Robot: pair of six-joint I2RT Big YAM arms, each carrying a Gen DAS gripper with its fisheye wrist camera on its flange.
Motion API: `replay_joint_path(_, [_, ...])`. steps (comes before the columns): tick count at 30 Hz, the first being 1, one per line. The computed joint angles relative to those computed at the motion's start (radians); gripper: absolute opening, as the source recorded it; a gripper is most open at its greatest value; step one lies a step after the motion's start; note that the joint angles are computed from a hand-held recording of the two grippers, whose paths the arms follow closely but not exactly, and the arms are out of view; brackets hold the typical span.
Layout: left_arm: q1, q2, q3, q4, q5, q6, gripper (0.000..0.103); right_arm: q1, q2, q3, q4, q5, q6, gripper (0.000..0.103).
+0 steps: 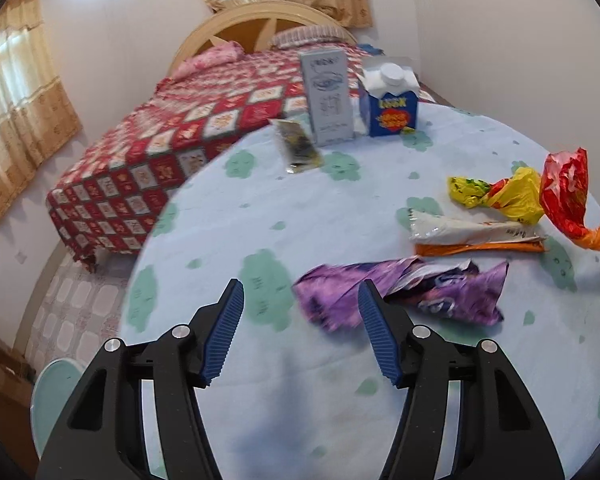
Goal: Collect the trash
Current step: 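Lift the blue wrapper with the right gripper while the left moves toward the purple wrapper, then grasp and lift the purple wrapper with the left gripper while the right holds the blue wrapper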
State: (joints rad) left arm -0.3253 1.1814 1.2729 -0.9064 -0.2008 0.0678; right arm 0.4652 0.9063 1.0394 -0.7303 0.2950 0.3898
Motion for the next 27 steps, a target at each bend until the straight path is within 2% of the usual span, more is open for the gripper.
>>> replay_joint_path(3, [-0.008,0.045,0.014,-0.018,0.026,0.008,0.061,-0.014,-0.001,-0.010,0.009,-0.017,-0.001,0.015])
replay_joint_path(4, [-0.004,0.063,0.020,-0.034,0.042,0.007,0.059,-0.016,0.000,-0.012,0.009,-0.021,-0.004,0.015])
replay_joint_path(5, [-0.001,0.072,0.022,-0.044,0.055,0.007,0.032,-0.021,-0.002,-0.015,0.010,-0.029,-0.006,0.015])
replay_joint_path(6, [0.003,0.078,0.025,-0.056,0.066,0.005,0.015,-0.022,-0.003,-0.016,0.010,-0.032,-0.006,0.015])
replay_joint_path(8, [0.013,0.080,0.028,-0.063,0.099,0.002,0.008,-0.020,-0.003,-0.016,0.012,-0.035,-0.007,0.015])
replay_joint_path(11, [0.007,0.067,0.017,-0.047,0.079,0.022,0.003,-0.021,0.002,-0.013,0.018,-0.040,-0.010,0.015])
replay_joint_path(15, [0.022,0.050,0.017,-0.053,0.084,0.016,0.002,-0.015,0.004,-0.009,0.016,-0.034,-0.009,0.015])
replay_joint_path(18, [0.043,0.016,0.011,-0.059,0.051,0.024,0.002,-0.005,0.009,0.000,0.020,-0.028,-0.016,0.015])
replay_joint_path(27, [0.195,-0.110,-0.033,-0.120,-0.010,0.064,0.002,0.083,0.100,0.067,0.080,-0.026,-0.058,0.015])
